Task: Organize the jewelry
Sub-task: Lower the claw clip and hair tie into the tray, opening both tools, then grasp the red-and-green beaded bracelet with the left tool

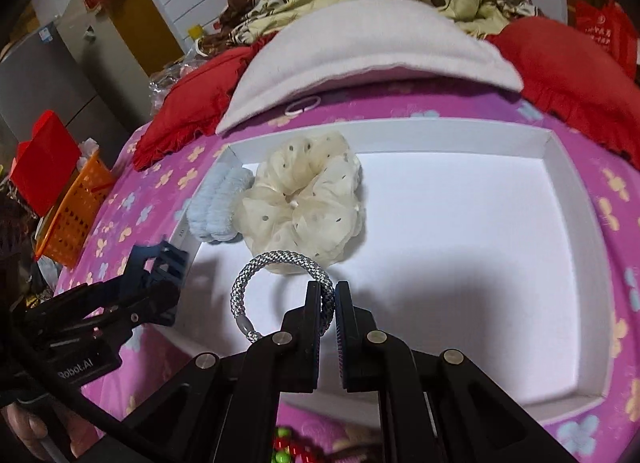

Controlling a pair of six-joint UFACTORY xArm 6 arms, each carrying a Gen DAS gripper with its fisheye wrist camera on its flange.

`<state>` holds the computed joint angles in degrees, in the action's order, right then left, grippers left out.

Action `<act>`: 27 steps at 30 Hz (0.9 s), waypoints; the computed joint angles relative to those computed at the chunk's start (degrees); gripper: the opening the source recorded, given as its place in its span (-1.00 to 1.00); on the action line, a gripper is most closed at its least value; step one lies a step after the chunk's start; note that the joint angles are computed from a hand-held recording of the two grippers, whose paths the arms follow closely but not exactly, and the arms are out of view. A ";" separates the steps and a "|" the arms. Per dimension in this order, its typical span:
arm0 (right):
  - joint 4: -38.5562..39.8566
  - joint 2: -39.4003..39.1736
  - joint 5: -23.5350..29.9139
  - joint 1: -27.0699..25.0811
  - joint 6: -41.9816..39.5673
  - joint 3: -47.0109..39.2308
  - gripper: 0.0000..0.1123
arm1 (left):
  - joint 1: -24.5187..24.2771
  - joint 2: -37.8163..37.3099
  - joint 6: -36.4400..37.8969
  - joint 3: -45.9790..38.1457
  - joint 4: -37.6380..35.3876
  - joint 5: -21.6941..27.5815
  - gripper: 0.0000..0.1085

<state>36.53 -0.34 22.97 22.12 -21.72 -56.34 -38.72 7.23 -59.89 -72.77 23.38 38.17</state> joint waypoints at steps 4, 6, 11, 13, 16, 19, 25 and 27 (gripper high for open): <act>3.20 2.16 1.83 -0.05 -0.79 -1.80 -0.76 | 0.73 -0.78 0.59 1.21 -0.84 -2.55 0.00; 4.22 1.51 1.19 0.10 -1.26 -1.12 -0.59 | 0.66 -2.09 0.02 2.27 -0.67 -2.82 0.00; 6.85 -5.62 0.23 -0.69 -4.75 3.84 -0.41 | -0.81 -7.84 -5.15 6.30 3.44 -3.24 0.01; 8.48 -10.28 -0.05 -1.74 -7.05 7.36 -0.26 | -2.40 -10.42 -7.65 7.97 5.57 -2.08 0.01; 10.17 -18.15 -0.46 -3.95 -9.71 13.91 -0.18 | -5.37 -12.81 -9.92 10.18 6.79 -0.78 0.01; 7.75 -26.13 0.09 -6.91 -9.56 20.99 -0.17 | -8.06 -12.21 -9.67 10.76 6.33 -0.67 0.01; 3.89 -37.29 2.42 -12.20 -9.14 31.12 -0.17 | -11.86 -5.00 -7.41 6.70 4.21 -1.59 0.01; 4.74 -40.18 3.57 -13.78 -9.91 33.47 -0.17 | -12.12 -2.19 -6.91 4.24 4.57 -0.99 0.00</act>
